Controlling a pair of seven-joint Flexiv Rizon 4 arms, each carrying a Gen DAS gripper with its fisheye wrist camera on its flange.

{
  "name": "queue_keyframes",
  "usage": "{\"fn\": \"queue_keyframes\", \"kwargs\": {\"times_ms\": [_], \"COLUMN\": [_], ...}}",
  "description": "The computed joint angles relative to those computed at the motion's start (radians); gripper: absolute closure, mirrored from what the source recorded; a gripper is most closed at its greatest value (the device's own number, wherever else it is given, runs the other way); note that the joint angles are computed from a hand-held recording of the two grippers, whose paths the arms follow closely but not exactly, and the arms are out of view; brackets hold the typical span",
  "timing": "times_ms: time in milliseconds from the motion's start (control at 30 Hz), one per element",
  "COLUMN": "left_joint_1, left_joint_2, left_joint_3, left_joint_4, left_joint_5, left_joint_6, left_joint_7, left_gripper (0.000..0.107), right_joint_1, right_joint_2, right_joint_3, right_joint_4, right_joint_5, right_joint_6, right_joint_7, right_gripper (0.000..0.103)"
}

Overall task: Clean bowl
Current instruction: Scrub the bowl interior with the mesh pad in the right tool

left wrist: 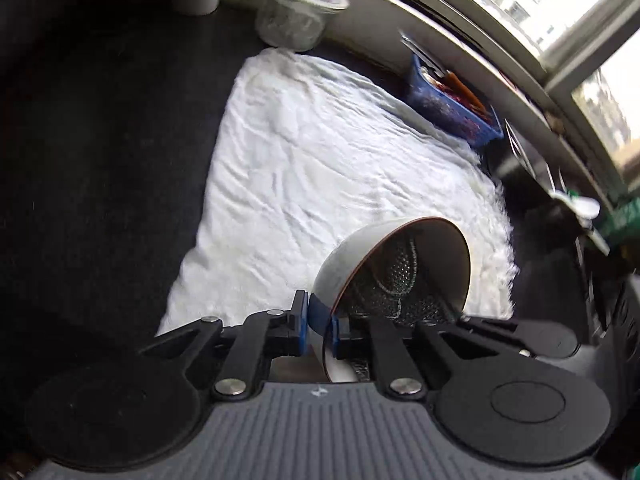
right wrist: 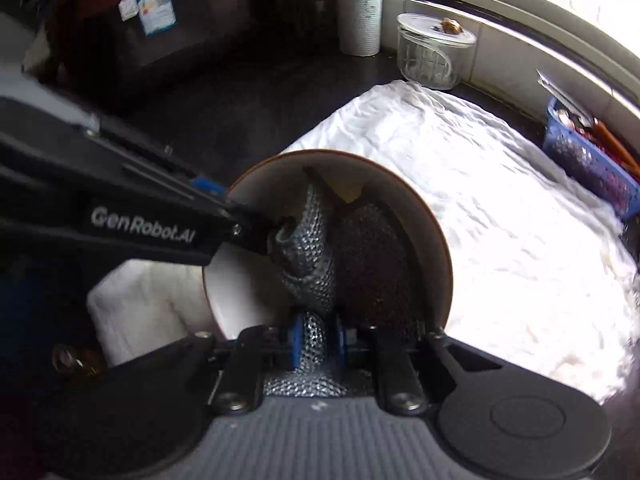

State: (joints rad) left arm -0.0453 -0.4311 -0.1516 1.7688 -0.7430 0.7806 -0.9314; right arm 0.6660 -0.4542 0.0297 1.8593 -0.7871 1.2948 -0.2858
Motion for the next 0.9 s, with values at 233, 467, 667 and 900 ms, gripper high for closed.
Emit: {"fn": "queue_keyframes", "kwargs": {"times_ms": [233, 467, 667, 900], "left_joint_1": [0.026, -0.025, -0.084, -0.101], "left_joint_2": [-0.024, -0.026, 0.018, 0.039], "left_joint_3": [-0.025, -0.046, -0.024, -0.052], "left_joint_4": [0.003, 0.011, 0.027, 0.072], "left_joint_5": [-0.138, -0.144, 0.104, 0.199], "left_joint_6": [-0.051, 0.026, 0.175, 0.331], "left_joint_7": [-0.072, 0.051, 0.33, 0.496], "left_gripper": [0.092, 0.094, 0.093, 0.095], "right_joint_1": [0.026, -0.037, -0.062, -0.031], "right_joint_2": [-0.006, 0.023, 0.021, 0.039], "right_joint_3": [-0.07, 0.017, 0.079, 0.099], "right_joint_4": [0.004, -0.012, -0.026, -0.037], "right_joint_5": [-0.077, -0.018, 0.046, 0.048], "right_joint_6": [0.086, -0.07, -0.156, -0.314], "right_joint_7": [0.163, -0.032, -0.235, -0.437], "right_gripper": [0.084, 0.084, 0.086, 0.086]}}
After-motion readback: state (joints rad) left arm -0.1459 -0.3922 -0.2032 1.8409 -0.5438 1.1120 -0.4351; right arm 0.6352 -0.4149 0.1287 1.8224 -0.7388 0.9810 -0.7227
